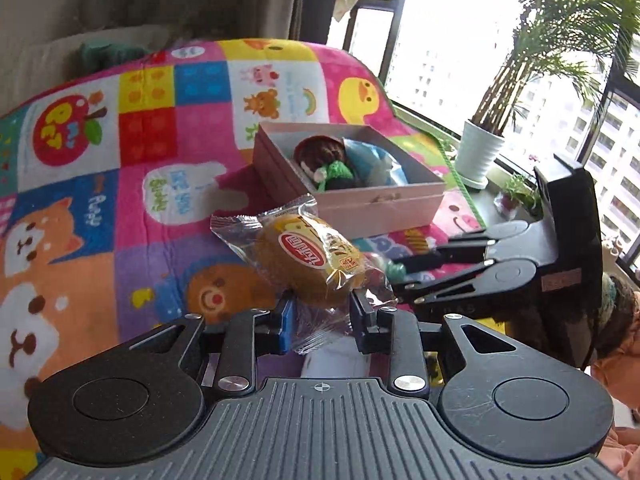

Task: Organize objects
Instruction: 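Lower the bread bun into the pink box and open left tool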

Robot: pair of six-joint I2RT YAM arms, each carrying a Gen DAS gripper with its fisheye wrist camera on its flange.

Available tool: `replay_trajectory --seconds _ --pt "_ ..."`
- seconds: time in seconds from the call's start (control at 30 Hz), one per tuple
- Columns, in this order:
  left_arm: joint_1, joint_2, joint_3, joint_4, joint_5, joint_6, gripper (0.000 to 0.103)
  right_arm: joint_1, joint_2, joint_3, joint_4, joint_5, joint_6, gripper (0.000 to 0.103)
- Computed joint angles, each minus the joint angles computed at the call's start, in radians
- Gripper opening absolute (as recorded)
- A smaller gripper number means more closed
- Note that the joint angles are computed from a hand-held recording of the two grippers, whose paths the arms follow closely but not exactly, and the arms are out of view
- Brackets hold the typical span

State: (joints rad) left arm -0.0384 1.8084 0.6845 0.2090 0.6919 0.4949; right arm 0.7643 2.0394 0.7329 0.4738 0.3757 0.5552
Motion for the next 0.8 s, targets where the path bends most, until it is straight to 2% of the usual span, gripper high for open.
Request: replay_trajectory --seconds 0.03,0.13,0.23,0.33,0.43,0.5,0.63,0.8 --pt "-0.018 -0.003 0.014 0.011 -0.002 -0.015 0.032 -0.002 -0.001 -0.007 0.01 -0.009 0.009 0.033" --pt "-0.089 0.028 0.102 0.03 -0.009 -0.054 0.032 0.01 -0.027 -0.075 0.084 -0.007 0.033 0.033" --pt "-0.178 0.151 0.294 -0.017 -0.01 -0.076 0.033 0.044 -0.066 -0.141 0.115 0.051 0.056 0.033" --pt "-0.256 0.315 0.523 -0.11 -0.062 -0.091 0.035 0.065 -0.117 -0.207 0.132 0.084 0.084 0.032" --pt "-0.316 0.444 0.716 -0.253 -0.183 -0.06 0.037 0.093 -0.165 -0.247 0.111 0.144 0.107 0.032" --pt "-0.337 0.495 0.806 -0.363 -0.261 -0.021 0.033 0.111 -0.193 -0.274 0.108 0.17 0.123 0.032" --pt "-0.336 0.431 0.722 -0.309 -0.293 0.01 0.031 0.122 -0.228 -0.314 0.114 0.202 0.131 0.032" --pt "-0.265 0.283 0.524 -0.173 -0.18 -0.036 0.031 0.094 -0.246 -0.339 0.155 0.203 0.13 0.032"
